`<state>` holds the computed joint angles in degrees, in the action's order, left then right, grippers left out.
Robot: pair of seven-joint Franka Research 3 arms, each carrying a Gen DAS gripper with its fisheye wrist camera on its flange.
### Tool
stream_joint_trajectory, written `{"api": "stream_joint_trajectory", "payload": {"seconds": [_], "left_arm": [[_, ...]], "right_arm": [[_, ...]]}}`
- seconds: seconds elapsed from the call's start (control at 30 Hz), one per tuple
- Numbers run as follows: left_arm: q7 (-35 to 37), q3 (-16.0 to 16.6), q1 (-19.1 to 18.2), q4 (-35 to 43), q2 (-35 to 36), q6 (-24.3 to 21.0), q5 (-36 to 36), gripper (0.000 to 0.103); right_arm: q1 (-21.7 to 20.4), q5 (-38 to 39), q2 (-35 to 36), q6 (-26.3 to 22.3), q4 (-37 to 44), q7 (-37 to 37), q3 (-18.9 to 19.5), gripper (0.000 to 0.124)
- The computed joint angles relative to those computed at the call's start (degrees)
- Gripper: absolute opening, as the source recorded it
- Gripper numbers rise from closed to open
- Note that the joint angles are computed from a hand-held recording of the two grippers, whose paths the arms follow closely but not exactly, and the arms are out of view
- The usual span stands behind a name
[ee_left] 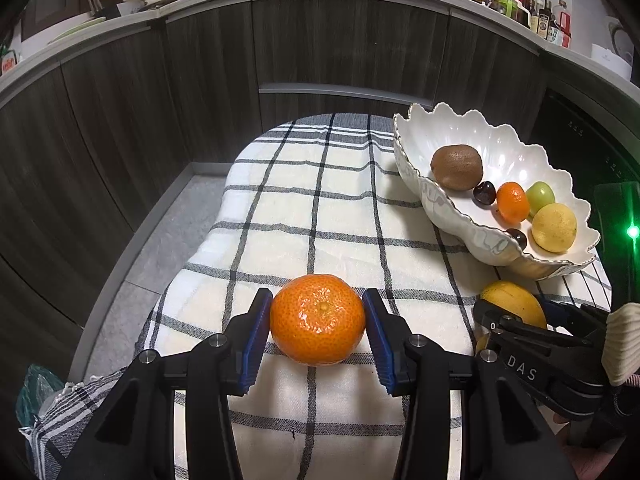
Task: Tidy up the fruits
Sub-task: 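Grasp the yellow mango with the right tool while the left tool holds the mandarin, then carry the mandarin and mango over the white bowl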
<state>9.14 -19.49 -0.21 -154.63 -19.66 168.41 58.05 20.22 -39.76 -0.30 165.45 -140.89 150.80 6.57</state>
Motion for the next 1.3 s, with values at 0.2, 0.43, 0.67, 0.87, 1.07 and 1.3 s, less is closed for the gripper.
{"api": "stream_joint_trajectory", "payload": {"seconds": [0.2, 0.43, 0.67, 0.87, 1.07, 1.3], "left_arm": [[-0.2, -0.1, -0.1, 0.0, -0.2, 0.3, 0.5, 0.045], [0.7, -0.3, -0.4, -0.2, -0.8, 0.7, -0.3, 0.045], [1.2, -1.1, -0.7, -0.6, -2.1, 1.1, -0.9, 0.045], [1.7, -2.1, -0.5, -0.7, -3.0, 1.3, -1.7, 0.046], [2.0, -2.8, -0.5, -0.6, -3.4, 1.1, -2.0, 0.045], [2.1, -3.2, -0.5, -0.5, -3.4, 1.2, -2.0, 0.046]], "right_arm": [[-0.5, -1.2, -1.4, 1.5, -1.5, 1.6, 0.3, 0.054], [-2.0, -0.7, -4.2, 2.4, -3.1, -0.4, 2.2, 0.052], [-5.3, -1.6, -8.0, 4.4, -6.0, -0.4, 5.4, 0.049], [-8.6, -1.7, -9.9, 5.8, -7.0, -0.6, 8.3, 0.034], [-10.6, 0.4, -10.8, 7.6, -8.2, -2.5, 10.0, 0.031], [-13.1, 3.5, -11.8, 9.1, -9.5, -4.5, 12.6, 0.03]]}}
